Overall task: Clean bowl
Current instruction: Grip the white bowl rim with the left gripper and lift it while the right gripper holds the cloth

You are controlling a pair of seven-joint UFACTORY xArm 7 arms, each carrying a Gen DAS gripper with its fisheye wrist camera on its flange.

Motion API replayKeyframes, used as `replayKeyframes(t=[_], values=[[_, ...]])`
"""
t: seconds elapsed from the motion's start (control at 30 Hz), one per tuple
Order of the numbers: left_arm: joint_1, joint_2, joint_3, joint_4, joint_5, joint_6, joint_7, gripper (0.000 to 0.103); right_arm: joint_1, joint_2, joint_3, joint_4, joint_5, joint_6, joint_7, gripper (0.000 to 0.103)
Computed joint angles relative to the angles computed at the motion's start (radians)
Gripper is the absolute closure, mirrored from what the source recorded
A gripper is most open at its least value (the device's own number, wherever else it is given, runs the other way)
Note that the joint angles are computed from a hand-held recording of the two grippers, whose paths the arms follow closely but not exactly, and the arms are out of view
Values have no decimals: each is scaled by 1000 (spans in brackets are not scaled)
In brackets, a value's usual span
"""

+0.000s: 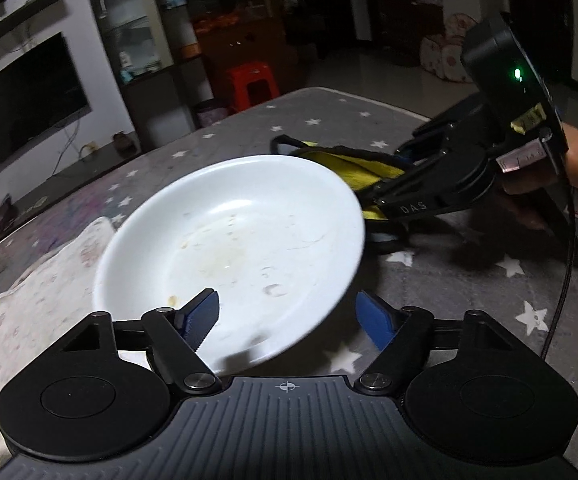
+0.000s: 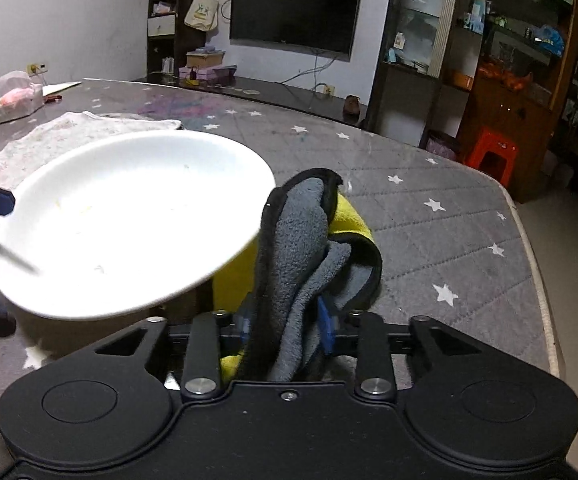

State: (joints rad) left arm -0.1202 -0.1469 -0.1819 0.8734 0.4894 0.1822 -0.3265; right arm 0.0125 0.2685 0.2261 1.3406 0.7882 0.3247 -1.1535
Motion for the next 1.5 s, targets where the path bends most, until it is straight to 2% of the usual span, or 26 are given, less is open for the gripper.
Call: replayKeyframes(t=[0.07, 0.23, 0.37, 0.6, 0.7, 1.03, 1.3, 1.5], values=[[-6, 29, -1, 21, 3, -1, 10, 29, -4, -2, 0, -1, 4, 7, -3, 77], [-35, 93, 20, 73, 4, 8, 40, 40, -5, -13, 0, -10, 25, 15, -15, 83], [-58, 137, 44, 114, 28, 23, 38, 50, -7, -32, -3, -30, 59, 24, -38, 83], [-95, 188, 70, 155, -102, 34, 149, 71, 9, -87, -27, -88, 107, 40, -81, 83], [-102, 201, 75, 166, -156, 31, 201, 75, 21, -111, -44, -112, 120, 51, -98, 83], [-108, 177, 85, 139, -178, 22, 274, 79, 58, -193, -98, -192, 156, 85, -143, 83], [-105, 128, 71, 82, -373, 15, 477, 79, 93, -267, -142, -265, 208, 137, -224, 83], [-119, 95, 75, 46, -501, 18, 612, 79, 107, -273, -165, -263, 247, 191, -276, 83]])
